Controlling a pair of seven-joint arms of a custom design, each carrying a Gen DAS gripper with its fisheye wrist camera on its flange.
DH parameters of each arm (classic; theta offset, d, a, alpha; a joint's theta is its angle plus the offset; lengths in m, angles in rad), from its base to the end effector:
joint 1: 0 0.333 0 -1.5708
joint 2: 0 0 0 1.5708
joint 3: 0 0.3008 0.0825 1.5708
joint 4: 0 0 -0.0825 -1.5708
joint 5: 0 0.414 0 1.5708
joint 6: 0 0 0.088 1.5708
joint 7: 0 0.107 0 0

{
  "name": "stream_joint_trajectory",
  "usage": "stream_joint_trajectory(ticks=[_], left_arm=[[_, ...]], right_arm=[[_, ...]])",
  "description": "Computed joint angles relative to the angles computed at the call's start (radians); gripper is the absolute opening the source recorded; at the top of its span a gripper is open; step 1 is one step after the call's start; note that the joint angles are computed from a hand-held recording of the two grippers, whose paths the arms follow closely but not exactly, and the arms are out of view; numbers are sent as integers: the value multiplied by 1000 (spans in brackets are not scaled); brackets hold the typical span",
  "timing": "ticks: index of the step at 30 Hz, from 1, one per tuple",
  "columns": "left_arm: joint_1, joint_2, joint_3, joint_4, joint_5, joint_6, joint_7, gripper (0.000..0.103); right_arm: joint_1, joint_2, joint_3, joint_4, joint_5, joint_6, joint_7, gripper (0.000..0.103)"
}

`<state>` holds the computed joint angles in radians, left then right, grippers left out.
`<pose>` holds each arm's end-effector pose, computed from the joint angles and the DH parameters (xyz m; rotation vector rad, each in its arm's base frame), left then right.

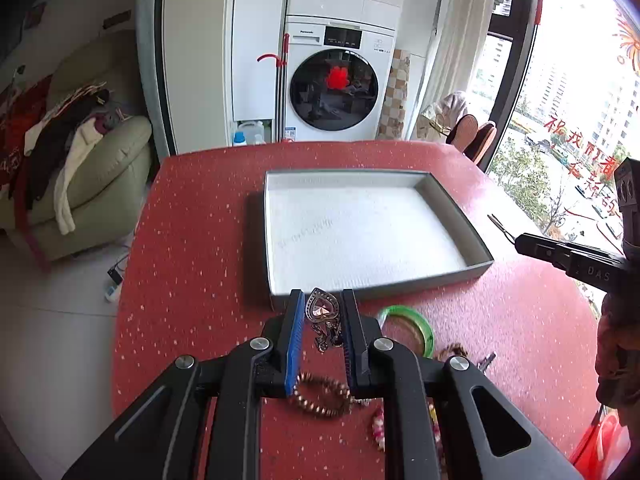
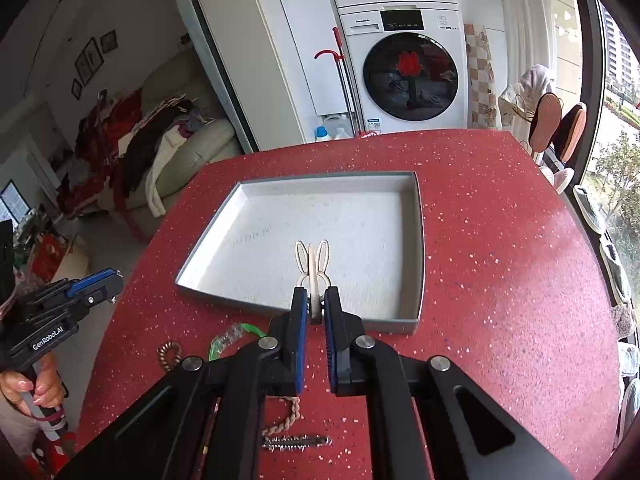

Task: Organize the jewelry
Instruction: 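Carry both held pieces into the gray tray and open both tools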

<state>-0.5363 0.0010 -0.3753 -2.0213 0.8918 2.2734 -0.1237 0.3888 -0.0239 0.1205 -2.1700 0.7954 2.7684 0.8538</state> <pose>0.3872 -0.4681 0.4539 -1.9965 1.5207 -0.7511 0.5338 0.2633 0.4332 -2.0904 1.1453 -0.1697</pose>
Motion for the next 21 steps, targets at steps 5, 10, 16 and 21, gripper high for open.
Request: stream_joint_trajectory(ticks=[5,10,16,21], left_arm=[[34,82,40,123,24,21,77,36],[46,215,86,268,23,23,165,36],[38,366,139,391,-25,31,237,36],[23,444,166,428,-69,35,264,36]], right_arm=[[1,123,4,159,-100,-20,96,9],[7,256,-4,311,-211,-31,207,9],[21,394,-28,435,-311,-59,328,9],[31,463,-41,460,-370,-62,391,9]])
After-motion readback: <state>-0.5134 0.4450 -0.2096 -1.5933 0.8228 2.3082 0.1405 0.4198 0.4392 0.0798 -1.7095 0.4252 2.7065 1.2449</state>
